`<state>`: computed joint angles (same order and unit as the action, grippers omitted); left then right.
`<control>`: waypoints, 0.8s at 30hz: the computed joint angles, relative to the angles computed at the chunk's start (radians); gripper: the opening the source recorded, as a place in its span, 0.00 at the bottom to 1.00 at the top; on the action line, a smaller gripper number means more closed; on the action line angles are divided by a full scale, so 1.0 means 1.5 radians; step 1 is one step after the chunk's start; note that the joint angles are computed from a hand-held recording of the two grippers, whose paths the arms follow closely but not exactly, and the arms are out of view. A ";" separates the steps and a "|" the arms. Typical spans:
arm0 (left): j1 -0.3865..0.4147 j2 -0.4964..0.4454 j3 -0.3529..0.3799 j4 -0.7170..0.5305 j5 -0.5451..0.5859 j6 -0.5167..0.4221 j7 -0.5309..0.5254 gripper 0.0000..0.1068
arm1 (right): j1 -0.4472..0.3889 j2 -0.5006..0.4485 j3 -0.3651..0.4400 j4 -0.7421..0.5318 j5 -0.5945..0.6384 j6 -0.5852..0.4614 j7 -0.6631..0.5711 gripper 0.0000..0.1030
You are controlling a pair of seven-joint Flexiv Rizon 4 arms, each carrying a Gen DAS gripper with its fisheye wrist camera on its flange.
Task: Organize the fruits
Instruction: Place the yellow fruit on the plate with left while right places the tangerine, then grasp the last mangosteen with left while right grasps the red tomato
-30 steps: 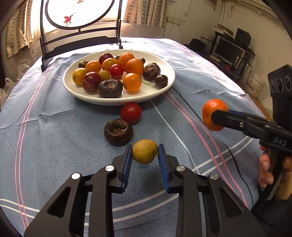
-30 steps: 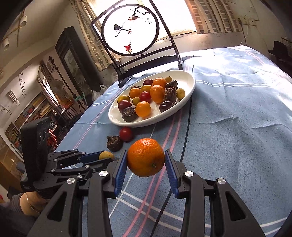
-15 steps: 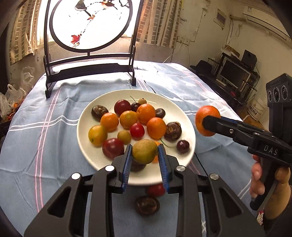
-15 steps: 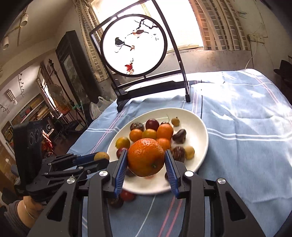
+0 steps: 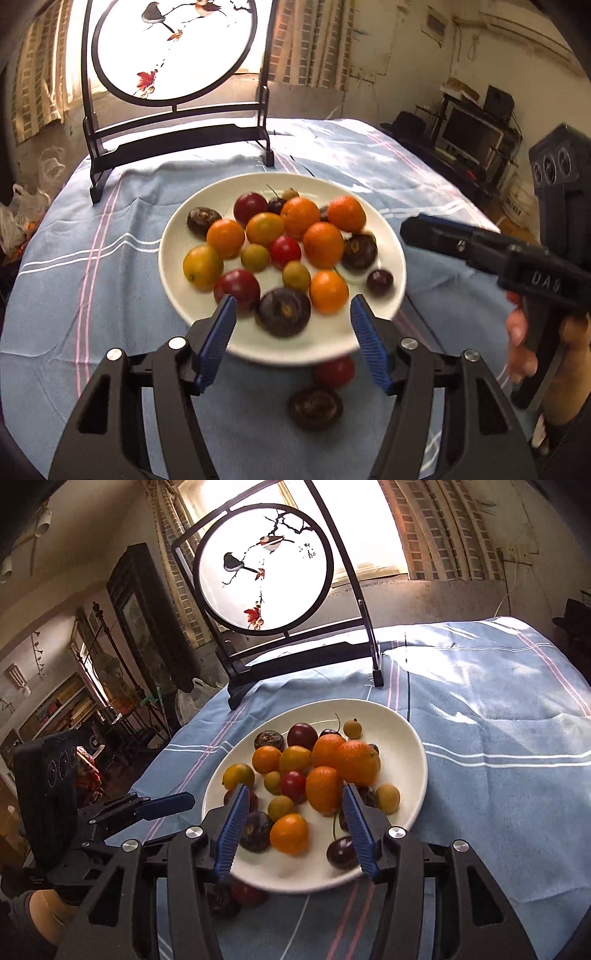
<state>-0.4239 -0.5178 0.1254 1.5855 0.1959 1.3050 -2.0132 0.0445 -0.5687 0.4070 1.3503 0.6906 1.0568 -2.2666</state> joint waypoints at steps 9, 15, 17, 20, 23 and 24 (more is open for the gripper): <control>-0.050 0.017 0.012 0.044 0.092 -0.053 -0.006 0.58 | -0.050 0.074 0.011 0.118 0.116 0.001 -0.108 0.53; -0.008 -0.016 -0.034 0.010 0.030 -0.103 0.025 0.37 | -0.015 0.090 -0.022 0.140 0.095 0.004 -0.088 0.53; -0.011 -0.005 -0.029 0.028 0.032 -0.084 0.019 0.37 | -0.006 0.093 -0.028 0.147 0.078 0.000 -0.084 0.53; -0.016 0.031 -0.016 0.077 0.042 -0.042 -0.017 0.36 | 0.016 0.092 -0.036 0.157 0.039 -0.007 -0.075 0.53; -0.029 0.072 0.008 0.122 0.068 -0.018 -0.063 0.37 | 0.038 0.085 -0.038 0.158 0.000 -0.022 -0.062 0.53; -0.028 0.085 0.011 0.133 0.076 -0.014 -0.072 0.37 | 0.050 0.082 -0.040 0.158 -0.017 -0.019 -0.054 0.52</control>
